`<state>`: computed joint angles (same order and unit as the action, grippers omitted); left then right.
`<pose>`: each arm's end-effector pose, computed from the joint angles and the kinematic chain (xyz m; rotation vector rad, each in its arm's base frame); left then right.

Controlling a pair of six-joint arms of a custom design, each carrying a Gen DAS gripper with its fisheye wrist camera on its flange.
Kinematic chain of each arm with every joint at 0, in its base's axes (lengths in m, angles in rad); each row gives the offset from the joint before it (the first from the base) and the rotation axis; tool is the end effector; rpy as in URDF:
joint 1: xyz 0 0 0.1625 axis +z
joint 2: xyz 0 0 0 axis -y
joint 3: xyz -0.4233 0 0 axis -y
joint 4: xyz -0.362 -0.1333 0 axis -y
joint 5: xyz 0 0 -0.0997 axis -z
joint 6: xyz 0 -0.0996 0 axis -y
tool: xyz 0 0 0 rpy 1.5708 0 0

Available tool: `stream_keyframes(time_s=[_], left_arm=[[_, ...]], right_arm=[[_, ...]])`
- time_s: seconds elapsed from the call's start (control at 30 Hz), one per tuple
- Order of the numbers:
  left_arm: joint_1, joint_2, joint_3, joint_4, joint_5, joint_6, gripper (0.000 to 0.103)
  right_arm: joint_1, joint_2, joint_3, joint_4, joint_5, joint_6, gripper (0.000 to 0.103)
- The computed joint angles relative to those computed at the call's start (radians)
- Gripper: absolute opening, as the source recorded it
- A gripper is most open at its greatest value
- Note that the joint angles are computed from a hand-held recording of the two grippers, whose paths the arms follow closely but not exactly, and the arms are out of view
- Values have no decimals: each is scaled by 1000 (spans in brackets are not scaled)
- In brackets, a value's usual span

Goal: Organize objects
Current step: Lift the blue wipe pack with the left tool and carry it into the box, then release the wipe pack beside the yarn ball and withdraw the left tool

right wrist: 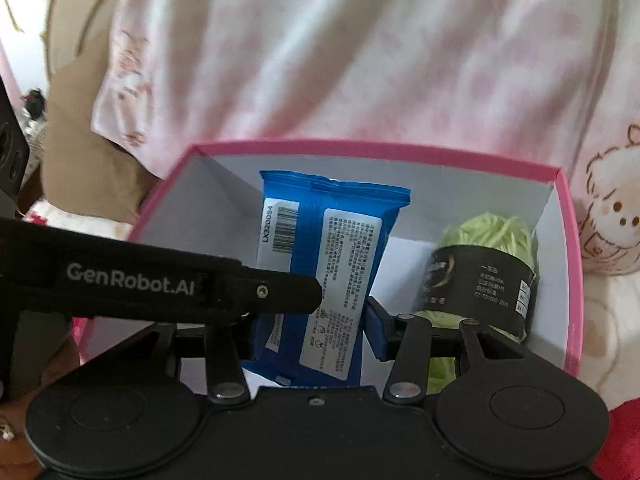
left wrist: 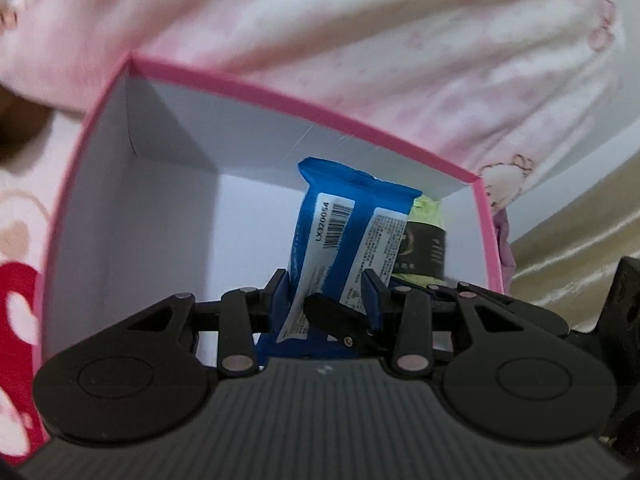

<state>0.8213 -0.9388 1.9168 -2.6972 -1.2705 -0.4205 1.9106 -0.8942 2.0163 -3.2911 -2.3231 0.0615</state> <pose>-0.2658 -0.5245 0.1244 0.4492 2.9081 -0.4282 0.2433 -0.4925 0.1624 0.0429 -2.3890 0.9034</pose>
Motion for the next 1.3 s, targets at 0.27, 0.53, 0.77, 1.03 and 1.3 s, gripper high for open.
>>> stream_keyframes(time_s=[0.27,0.53,0.77,1.03,1.3], left_arm=[[31,65,-57,22,-18,-20,37],[23,74,-60,36,-13,-46,38],[-10,-17,6,43,-24,-6,41],[-111,-168,104,117,46,-26,46],[-212,-340,131,287,73,-9,57]], right_arm=[[-26,12,-61,143,-41,56,54],[13,37,-30,14,-103,-9,56],[64,-36,58,13,-12,72,68],[202,-117,100,134,-119,137,68],[394,-230,69,558,-213,331,75]])
